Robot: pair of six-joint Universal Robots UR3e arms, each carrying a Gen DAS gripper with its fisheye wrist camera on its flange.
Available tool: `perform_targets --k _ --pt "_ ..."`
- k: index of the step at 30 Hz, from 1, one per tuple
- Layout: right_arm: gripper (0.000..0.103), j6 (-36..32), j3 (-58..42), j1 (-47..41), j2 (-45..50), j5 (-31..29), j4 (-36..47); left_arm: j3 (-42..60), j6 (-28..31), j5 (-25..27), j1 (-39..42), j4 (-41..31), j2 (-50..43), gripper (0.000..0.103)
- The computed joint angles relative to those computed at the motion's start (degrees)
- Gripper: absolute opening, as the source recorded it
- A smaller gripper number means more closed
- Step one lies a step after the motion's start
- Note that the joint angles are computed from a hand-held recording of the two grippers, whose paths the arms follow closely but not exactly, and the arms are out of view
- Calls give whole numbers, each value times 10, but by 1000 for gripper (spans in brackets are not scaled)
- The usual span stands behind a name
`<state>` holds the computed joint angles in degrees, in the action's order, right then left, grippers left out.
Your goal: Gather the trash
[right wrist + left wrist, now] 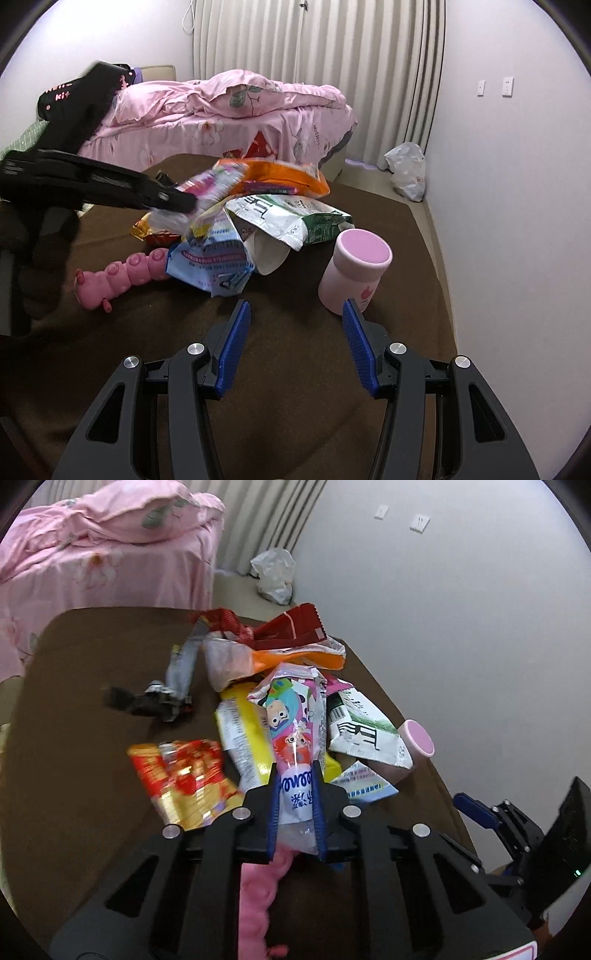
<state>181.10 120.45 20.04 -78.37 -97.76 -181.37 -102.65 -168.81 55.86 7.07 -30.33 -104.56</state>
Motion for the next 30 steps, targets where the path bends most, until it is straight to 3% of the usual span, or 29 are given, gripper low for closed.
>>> perform_targets --k 5,10,14,18,22,26,30 --pt "49 7 -31 12 20 9 16 -96 50 -19 72 -22 110 14" --pt "49 35 -81 14 35 46 76 -161 101 33 122 -24 182 14" --pt "49 26 -118 22 54 54 82 -185 147 33 165 -64 202 14" --pt "49 6 -171 35 93 28 87 -215 158 25 186 -55 211 14" --pt "49 -9 -239 40 129 40 136 -236 161 17 207 -52 217 17" --pt "49 -38 -273 55 167 -3 106 -249 155 9 229 -59 220 23" --pt "49 -40 -270 21 177 54 98 -251 154 -7 246 -71 218 26"
